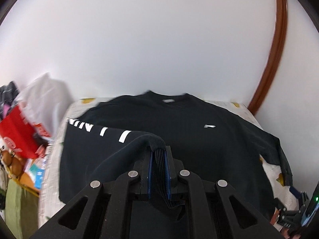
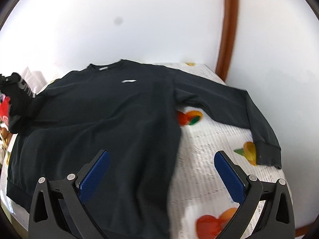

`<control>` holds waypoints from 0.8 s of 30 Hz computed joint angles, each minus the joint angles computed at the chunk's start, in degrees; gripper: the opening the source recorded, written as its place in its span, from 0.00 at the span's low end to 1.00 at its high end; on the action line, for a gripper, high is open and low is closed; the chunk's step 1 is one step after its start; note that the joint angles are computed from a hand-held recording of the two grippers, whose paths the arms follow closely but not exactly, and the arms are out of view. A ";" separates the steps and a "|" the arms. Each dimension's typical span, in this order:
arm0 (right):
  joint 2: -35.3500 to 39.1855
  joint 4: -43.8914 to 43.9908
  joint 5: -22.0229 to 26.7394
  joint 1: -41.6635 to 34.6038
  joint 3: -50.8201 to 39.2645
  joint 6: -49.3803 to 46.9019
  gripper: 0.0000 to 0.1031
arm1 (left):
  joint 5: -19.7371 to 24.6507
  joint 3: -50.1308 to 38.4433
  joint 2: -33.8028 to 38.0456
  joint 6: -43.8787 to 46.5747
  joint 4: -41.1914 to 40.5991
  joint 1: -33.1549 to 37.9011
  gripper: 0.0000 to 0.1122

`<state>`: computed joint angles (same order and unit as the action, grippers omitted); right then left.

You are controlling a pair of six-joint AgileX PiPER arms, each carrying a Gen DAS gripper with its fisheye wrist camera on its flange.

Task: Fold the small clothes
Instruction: 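Fold the held sleeve across the sweatshirt body with the left gripper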

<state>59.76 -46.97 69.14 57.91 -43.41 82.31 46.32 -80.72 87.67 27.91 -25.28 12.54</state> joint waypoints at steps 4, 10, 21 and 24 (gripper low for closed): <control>-4.19 0.91 -0.94 -3.82 4.20 -1.92 1.00 | -3.20 -2.07 3.33 -5.92 4.67 -9.96 0.09; -10.12 1.69 -2.47 -7.89 9.20 -3.56 1.00 | -6.26 -5.85 8.77 -14.45 12.91 -20.57 0.09; -9.37 0.35 -5.13 -10.24 11.46 -2.30 1.00 | -2.46 -10.63 13.28 -7.37 2.16 -21.47 0.18; -6.31 0.09 -5.26 -9.68 9.16 -2.67 1.00 | -4.29 -7.11 10.35 -3.04 -0.73 -19.06 0.30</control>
<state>53.45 -46.89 63.88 48.23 -34.25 79.64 42.02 -87.84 98.02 24.87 -26.00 -6.52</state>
